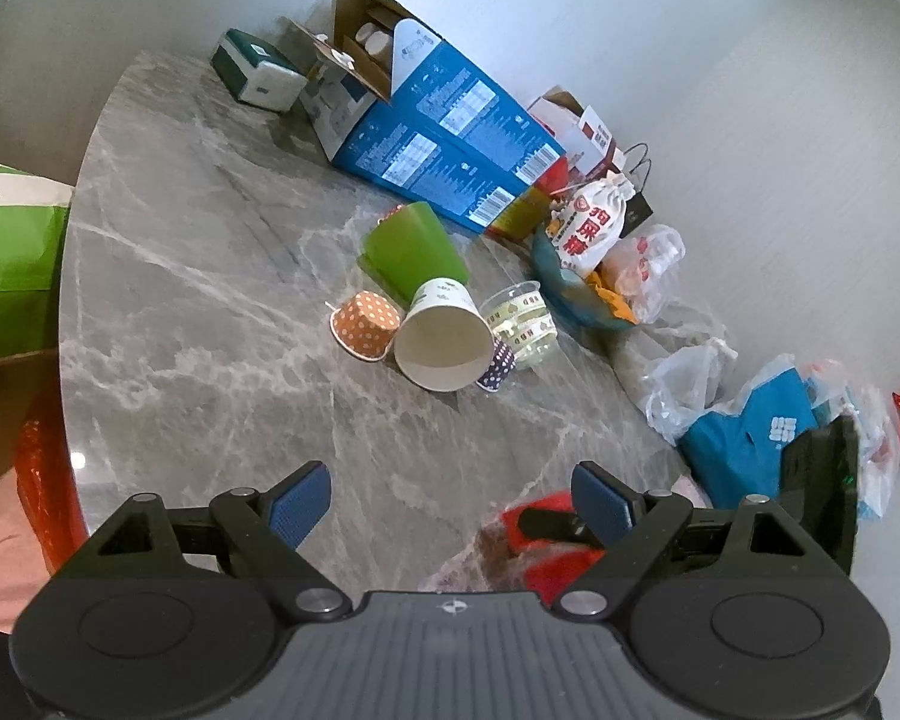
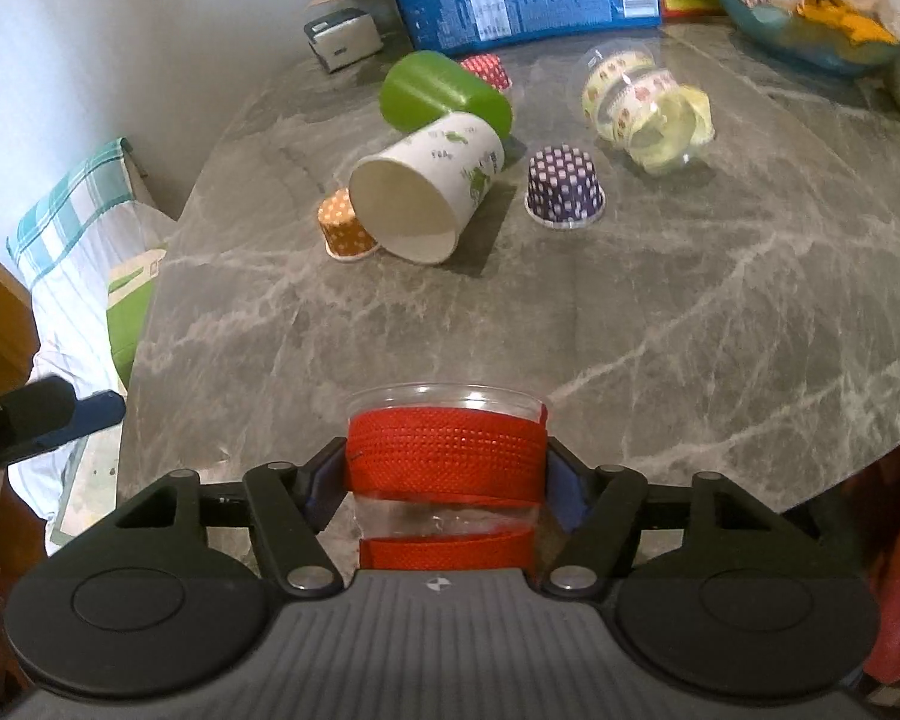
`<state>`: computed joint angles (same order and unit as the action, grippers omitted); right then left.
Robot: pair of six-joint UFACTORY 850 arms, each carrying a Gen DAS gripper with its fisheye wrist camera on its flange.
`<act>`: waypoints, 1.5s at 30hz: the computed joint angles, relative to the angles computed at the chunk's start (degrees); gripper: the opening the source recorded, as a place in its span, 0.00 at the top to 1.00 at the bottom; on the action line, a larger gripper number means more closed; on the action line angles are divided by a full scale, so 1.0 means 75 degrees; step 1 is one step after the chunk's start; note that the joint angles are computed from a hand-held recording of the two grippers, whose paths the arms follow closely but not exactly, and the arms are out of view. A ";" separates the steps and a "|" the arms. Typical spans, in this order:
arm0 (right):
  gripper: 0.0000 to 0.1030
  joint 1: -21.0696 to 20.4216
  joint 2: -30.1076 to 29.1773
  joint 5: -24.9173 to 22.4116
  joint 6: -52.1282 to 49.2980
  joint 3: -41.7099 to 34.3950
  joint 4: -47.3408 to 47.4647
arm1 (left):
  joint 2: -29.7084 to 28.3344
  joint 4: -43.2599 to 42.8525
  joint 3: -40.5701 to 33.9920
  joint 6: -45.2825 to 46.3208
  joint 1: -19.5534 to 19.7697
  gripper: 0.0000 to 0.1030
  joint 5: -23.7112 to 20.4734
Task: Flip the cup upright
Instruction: 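Grasp the red-banded cup with the right tool while the left tool opens and releases it, then rotate the held cup upright with the right tool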
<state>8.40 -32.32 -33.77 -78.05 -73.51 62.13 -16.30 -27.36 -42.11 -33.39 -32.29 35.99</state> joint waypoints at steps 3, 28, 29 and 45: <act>0.35 0.0001 0.0088 0.0054 -0.0451 -0.0001 0.0368 | -0.0065 0.0001 -0.0092 0.0028 0.0013 0.13 -0.0119; 0.35 -0.0431 -0.0095 -0.3444 -0.9863 0.1813 0.9126 | -0.0506 -0.2497 -0.0846 0.3586 -0.0707 0.13 0.0511; 0.35 -0.0441 -0.0181 -0.3782 -1.0172 0.1882 0.9331 | -0.0513 -0.2475 -0.0829 0.3545 -0.0723 0.13 0.0610; 0.35 -0.0165 -0.1614 -0.7777 -1.3037 0.2397 1.0828 | -0.0567 -0.2561 -0.0482 0.3028 -0.0982 0.13 0.1613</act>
<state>7.16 -44.43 -92.10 -175.83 -55.53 143.34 -20.56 -46.57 -45.73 -10.68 -39.65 48.09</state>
